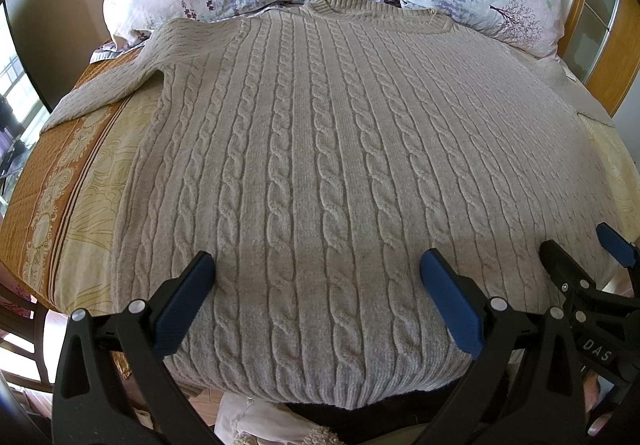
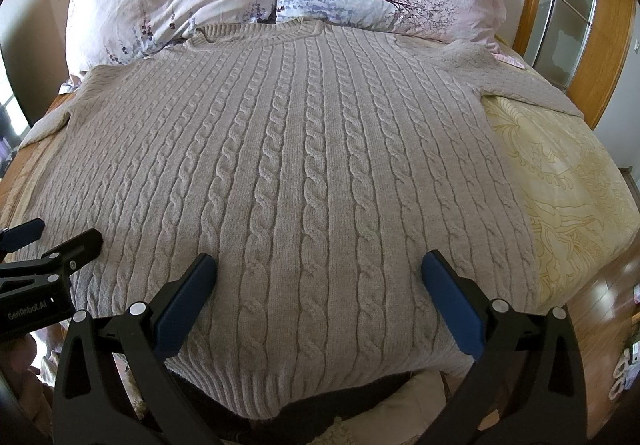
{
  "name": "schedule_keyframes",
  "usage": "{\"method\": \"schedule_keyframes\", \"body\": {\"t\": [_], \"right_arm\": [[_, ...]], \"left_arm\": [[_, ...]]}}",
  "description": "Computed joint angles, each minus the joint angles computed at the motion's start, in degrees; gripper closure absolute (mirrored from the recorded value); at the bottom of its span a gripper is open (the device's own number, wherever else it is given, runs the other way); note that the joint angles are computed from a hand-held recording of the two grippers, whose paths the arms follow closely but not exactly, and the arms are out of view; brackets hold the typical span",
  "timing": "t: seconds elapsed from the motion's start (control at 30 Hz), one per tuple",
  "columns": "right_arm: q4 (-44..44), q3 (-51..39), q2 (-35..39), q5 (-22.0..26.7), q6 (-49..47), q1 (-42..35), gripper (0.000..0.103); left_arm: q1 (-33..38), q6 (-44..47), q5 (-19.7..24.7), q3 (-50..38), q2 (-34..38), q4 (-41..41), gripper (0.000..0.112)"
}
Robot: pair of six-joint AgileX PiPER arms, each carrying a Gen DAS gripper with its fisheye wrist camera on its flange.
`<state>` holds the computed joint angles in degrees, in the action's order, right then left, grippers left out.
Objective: Fold small clothes
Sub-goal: 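Grasp the sweater sleeve cuff with the right gripper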
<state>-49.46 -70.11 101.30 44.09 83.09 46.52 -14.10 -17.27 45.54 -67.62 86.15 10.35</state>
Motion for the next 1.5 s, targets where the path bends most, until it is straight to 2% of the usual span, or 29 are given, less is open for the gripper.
{"method": "schedule_keyframes", "body": {"t": [0.37,0.57,0.63,0.7,0.77,0.83,0.93,1.03,1.1,1.17,1.33,1.43,1.5], "right_arm": [[-4.9,2.92,-1.31,-3.31,2.23,-0.17,0.002],[-13.62,7.74,-3.11,-11.02,6.28,-2.19,0.002],[-11.62,8.13,-4.17,-15.18,2.7,-4.67,0.002],[-11.03,9.8,-6.13,-19.24,3.76,-7.69,0.002],[-6.37,10.49,-8.33,-23.5,1.35,-13.41,0.002],[1.09,10.31,-10.16,-26.65,-3.89,-20.4,0.002],[18.0,8.61,-11.0,-29.62,-18.07,-30.9,0.007],[34.33,2.72,-8.11,-26.9,-33.44,-39.97,0.016],[39.51,-2.51,-5.06,-23.85,-38.2,-44.52,0.018],[43.79,-7.5,-1.76,-21.08,-41.54,-48.47,0.025],[53.94,-19.06,7.09,-13.36,-45.22,-57.09,0.036],[54.41,-22.44,10.46,-11.17,-42.88,-59.61,0.045],[57.74,-23.78,12.5,-10.82,-43.53,-61.44,0.049]], "left_arm": [[0.23,0.52,0.7,-0.91,0.75,-0.42,0.011],[0.36,2.06,3.55,-3.86,2.47,-1.13,0.011],[0.2,2.68,3.75,-4.75,3.07,-0.81,0.011],[0.57,4.28,2.72,-5.85,3.97,-1.15,0.011],[1.43,6.09,1.48,-6.96,4.79,-2.41,0.011],[2.51,8.8,-0.67,-7.91,5.37,-4.74,0.011],[4.29,12.53,-3.49,-11.02,6.75,-7.74,0.011],[4.47,13.12,-1.75,-16.93,9.97,-6.66,0.011],[3.88,12.3,0.96,-22.8,13.55,-4.04,0.011],[3.7,13.15,4.06,-28.92,17.46,-3.54,0.011],[4.58,16.65,10.29,-41.08,25.54,-6.9,0.011],[7.57,20.76,14.85,-48.69,30.11,-16.38,0.011],[8.96,21.67,15.9,-50.97,31.56,-20.27,0.011]]}}
